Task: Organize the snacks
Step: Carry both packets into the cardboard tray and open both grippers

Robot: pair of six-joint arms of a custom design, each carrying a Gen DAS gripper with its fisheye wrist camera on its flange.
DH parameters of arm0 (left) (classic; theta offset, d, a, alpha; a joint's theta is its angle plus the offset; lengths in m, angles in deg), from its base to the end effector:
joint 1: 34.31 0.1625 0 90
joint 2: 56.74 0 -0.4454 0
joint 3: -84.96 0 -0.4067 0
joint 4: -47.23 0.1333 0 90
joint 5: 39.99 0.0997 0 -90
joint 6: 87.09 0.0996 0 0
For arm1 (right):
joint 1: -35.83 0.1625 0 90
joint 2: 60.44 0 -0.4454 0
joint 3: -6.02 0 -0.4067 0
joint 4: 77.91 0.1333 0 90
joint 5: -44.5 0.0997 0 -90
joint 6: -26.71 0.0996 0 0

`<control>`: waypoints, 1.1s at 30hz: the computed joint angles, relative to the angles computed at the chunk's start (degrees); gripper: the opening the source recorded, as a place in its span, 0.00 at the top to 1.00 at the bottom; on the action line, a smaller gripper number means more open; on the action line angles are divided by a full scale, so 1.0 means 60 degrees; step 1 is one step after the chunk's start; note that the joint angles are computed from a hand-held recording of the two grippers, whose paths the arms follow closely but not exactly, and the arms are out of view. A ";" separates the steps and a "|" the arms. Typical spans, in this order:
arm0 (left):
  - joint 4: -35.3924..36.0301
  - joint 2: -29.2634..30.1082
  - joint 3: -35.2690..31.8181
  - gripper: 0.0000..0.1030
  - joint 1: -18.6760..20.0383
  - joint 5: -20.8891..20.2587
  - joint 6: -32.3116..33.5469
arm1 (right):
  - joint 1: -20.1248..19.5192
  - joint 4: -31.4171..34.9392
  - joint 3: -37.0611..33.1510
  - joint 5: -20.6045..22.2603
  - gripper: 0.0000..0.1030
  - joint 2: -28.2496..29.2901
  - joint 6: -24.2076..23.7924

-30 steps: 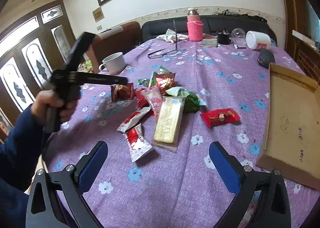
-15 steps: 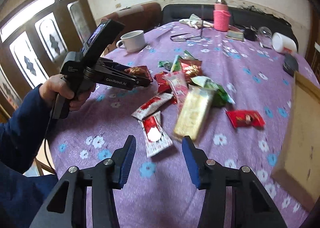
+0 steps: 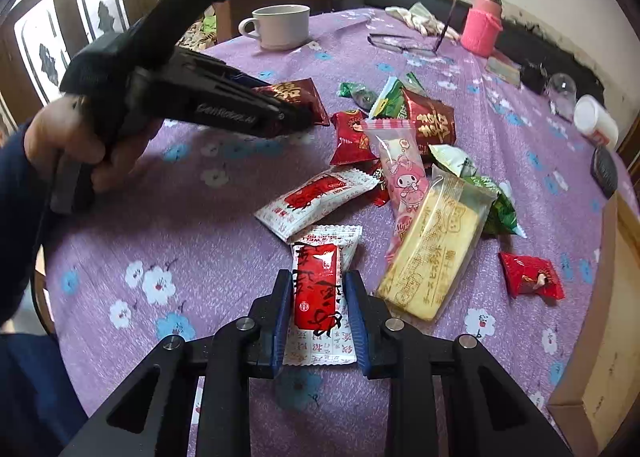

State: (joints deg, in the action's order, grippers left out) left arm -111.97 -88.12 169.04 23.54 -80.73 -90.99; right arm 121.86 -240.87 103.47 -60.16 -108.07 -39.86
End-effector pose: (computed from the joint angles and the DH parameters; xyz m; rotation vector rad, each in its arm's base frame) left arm -0.2174 -0.7383 0.0369 0.4181 2.2956 -0.6513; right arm 0.0599 -0.6979 0.1314 1.3379 -2.3368 0.2500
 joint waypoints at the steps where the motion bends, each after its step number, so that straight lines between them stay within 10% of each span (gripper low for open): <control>1: -0.0014 0.0031 -0.0030 0.59 0.0017 0.0013 0.0044 | 0.0001 -0.0075 0.0040 -0.0023 0.71 -0.0004 0.0015; 19: -0.1528 -0.0284 0.0720 0.62 -0.0109 -0.0939 0.0050 | -0.0412 0.0234 0.0450 0.0962 0.81 -0.0848 0.0841; 33: -0.1217 0.1193 -0.1407 0.62 -0.0649 -0.2521 0.0832 | -0.0983 0.0244 -0.1115 0.2461 0.81 -0.1075 0.3856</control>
